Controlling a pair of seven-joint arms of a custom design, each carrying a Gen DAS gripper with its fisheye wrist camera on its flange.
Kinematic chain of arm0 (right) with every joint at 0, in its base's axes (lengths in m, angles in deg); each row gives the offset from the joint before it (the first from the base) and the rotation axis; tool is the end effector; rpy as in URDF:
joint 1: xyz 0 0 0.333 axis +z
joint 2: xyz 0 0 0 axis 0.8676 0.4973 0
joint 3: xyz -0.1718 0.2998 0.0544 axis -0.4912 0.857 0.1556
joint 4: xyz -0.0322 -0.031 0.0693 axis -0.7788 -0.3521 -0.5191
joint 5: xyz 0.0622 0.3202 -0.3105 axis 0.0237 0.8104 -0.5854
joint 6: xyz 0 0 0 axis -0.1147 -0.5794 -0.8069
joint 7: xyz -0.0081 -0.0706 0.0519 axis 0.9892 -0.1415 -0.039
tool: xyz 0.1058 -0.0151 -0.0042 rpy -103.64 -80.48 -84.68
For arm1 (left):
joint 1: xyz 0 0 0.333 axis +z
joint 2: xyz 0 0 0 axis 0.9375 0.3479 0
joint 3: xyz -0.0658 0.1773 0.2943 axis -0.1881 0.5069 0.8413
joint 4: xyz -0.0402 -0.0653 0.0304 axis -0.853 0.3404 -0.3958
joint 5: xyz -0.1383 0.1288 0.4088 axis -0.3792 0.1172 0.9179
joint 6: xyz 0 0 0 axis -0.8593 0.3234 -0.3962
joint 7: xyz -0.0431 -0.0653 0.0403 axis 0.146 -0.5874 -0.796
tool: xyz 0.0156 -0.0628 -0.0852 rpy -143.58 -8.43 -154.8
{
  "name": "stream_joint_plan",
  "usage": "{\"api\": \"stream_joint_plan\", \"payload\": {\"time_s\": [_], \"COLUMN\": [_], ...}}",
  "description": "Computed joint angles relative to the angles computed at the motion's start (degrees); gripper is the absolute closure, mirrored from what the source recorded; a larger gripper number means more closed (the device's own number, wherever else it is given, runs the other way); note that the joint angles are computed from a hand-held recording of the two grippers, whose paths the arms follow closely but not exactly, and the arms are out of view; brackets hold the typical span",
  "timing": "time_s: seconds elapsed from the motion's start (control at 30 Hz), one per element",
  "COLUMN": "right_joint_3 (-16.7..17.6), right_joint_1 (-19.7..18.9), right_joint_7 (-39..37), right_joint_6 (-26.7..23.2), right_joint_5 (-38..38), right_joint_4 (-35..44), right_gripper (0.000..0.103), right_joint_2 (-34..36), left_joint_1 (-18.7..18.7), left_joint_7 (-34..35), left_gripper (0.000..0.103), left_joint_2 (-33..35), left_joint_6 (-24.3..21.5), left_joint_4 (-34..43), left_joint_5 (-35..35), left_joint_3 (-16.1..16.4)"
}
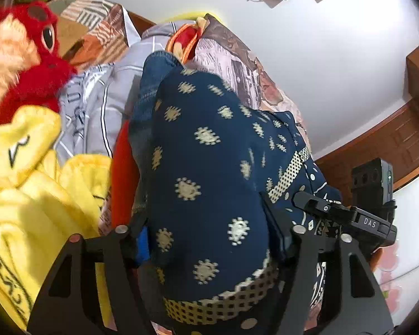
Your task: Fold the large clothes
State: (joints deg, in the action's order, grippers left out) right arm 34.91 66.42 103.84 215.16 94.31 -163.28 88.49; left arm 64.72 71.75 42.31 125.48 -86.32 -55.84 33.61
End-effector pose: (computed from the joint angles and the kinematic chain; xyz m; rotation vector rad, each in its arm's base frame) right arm 0.6594 0.1298 0.4645 -1.8688 1.5244 0.3174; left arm 0.6622 -0.1794 0.4557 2.1401 -1.7800 1.2605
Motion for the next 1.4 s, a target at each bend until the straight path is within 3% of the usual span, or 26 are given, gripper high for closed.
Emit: {"api": "stream_joint_plan", "payload": {"time_s": [0.07,0.23,0.33,0.53,0.63,0.9,1.13,1.4], "right_joint_3": [-0.29,-0.86,-1.53,-3.69,-3.70,-7.95,-10.62,-8.94], "right_joint_1": [-0.23,1.63,2.91,3.92,3.99,9.43,17.25,21.30], "right_joint_7": [-0.29,0.72,2.02,5.96,11.41,9.75,9.46,13.72], "right_joint_6": [-0.99,4.45,9.12,11.08,13.39,18.90,29.83,40.17], "right_joint_5": [-0.61,-7.87,-12.06,-16.84,-24.28,-24.02,-24.27,-27.97], "right_joint_4": [-0.94,-6.09,-9.67,-14.62,-17.38,-25.22,-32.75,-40.98], "right_gripper": [0.056,0.045,0.040,0.039,0.039,0.039,0.039,0.039], "right_joint_2": [-1.30,-6.90,-9.83,-15.04,-18.13,-32.31,-48.28,-62.62], "left_joint_1": [-0.50,-5.27,-6.28,-5.55,-4.54,-1.35,4.97,10.59], "left_joint_7": [-1.00,-17.46,-24.10,-37.58,-43.88,-54.33,-59.73,-63.63], "left_gripper": [0.034,0.034,0.034,0.032,0.032,0.032,0.032,0.032], "left_joint_2": [-0.65,-3.21,-6.08,-12.75,-15.89,-27.51,-42.18,-60.59], "left_joint_6": [0.12,3.85,5.72,4.23,1.53,0.62,6.96,13.54], "left_joint_4": [-0.41,-2.45,-5.50,-11.87,-14.18,-18.78,-22.02,-27.31], "left_joint_5": [1.69,27.96,38.20,59.05,67.17,75.46,76.88,72.74], "left_joint_3": [0.16,3.39,3.75,1.87,-0.25,-5.54,-12.77,-19.96]}}
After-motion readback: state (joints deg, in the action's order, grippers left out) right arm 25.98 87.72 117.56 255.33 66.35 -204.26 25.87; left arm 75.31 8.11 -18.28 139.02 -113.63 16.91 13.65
